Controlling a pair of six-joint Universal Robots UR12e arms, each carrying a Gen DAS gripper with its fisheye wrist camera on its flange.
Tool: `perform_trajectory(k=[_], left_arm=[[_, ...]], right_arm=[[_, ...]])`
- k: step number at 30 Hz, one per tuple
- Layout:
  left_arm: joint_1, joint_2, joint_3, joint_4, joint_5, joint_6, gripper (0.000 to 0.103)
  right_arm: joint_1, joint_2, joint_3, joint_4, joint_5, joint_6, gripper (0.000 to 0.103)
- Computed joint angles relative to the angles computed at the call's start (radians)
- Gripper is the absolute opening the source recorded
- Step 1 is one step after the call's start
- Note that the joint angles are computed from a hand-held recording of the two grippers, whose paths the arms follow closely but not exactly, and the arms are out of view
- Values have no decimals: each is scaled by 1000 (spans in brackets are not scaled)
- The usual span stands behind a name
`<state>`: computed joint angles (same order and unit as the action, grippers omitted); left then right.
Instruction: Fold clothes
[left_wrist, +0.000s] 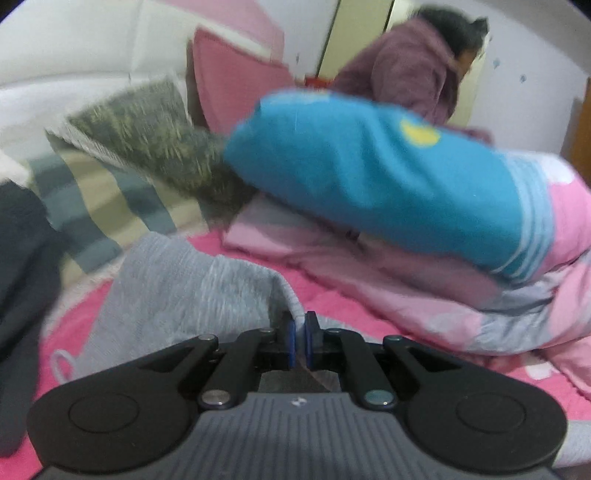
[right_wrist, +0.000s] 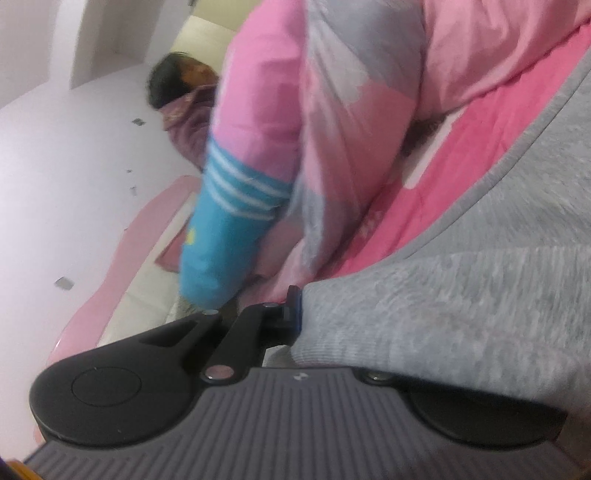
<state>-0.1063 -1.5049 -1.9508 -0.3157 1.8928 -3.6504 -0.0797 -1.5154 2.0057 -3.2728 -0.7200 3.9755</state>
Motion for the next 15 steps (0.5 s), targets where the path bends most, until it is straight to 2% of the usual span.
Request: perform_trajectory(k=[3, 6, 8, 10, 11, 13, 15], left_arm=[[22, -39, 8, -4, -38, -30, 8], [53, -52, -11, 12, -119, -69, 25], [68, -48, -29, 43, -166, -98, 36], [79, -26, -47, 83, -205, -124, 70], [84, -15, -56, 103, -225, -137, 75], [87, 10, -68, 135, -232, -144, 87], [90, 51, -84, 148, -236, -138, 91]], right_arm=[[16, 38, -20, 45, -32, -33, 3], [21, 74, -36, 105, -43, -75, 6], [17, 90, -42, 176, -22, -81, 7], [7, 98, -40, 187, 19, -79, 9], [0, 94, -37, 183, 37, -66, 14], [-13, 80, -32, 177, 62, -44, 46], [-25, 55, -22, 154, 68, -39, 62]])
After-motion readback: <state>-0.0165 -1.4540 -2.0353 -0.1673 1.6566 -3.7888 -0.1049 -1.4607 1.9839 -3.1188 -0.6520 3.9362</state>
